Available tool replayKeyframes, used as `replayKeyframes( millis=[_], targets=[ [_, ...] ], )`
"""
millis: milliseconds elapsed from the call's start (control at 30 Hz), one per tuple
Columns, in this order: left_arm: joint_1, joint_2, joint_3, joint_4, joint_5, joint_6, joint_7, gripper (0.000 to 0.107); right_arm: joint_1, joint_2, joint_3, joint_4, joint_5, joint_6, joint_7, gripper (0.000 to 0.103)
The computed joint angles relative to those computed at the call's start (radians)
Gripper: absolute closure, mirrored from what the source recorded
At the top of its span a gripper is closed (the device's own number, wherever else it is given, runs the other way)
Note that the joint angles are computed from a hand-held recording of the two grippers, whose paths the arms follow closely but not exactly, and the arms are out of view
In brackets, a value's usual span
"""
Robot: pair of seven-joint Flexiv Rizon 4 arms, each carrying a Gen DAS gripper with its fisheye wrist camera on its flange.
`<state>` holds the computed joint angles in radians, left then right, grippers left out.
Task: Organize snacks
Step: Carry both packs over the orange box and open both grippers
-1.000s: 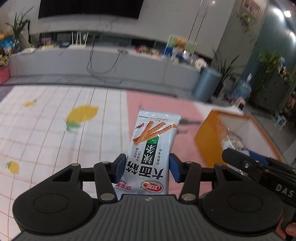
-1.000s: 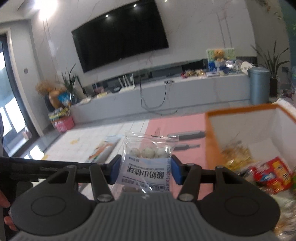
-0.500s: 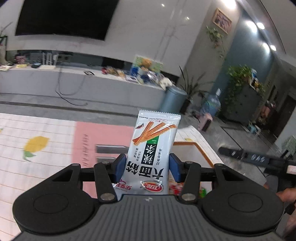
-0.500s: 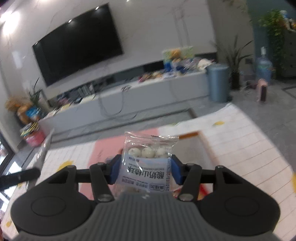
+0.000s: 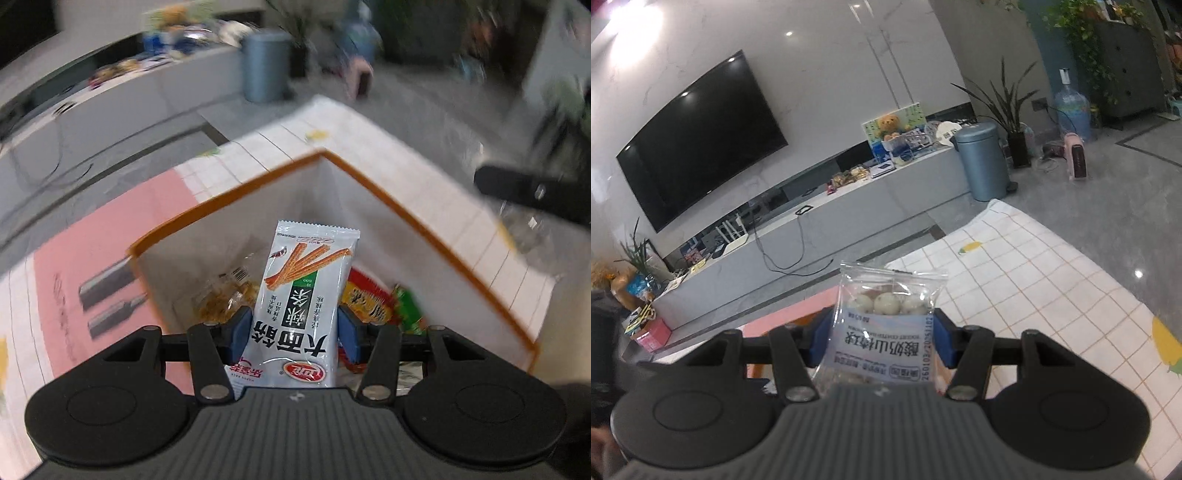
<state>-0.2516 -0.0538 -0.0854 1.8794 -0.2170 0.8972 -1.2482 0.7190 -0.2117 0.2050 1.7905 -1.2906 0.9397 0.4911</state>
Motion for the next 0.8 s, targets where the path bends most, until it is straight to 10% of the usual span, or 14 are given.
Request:
replayKeyframes(
  millis=[433, 567, 800],
  targets=[
    [-0.064, -0.203, -0.017, -0.236, 0.252, -0.136, 0.219, 0.044, -0.021, -0.026, -0.019, 0.004, 0.084, 0.070, 0.007, 0.047],
    [-0.090, -0.191, 0.010, -0.172, 0.374, 0.090, 0.196, 0.013, -0.016, -0.031, -0.024, -0.002, 0.087, 0.070, -0.005, 0.047],
    [-0.093, -0.075, 0.038, -0.038, 0.408, 0.227, 0.068, 0.011, -0.009, -0.022, -0.023, 0.003, 0.082, 0.043, -0.010, 0.047]
  ],
)
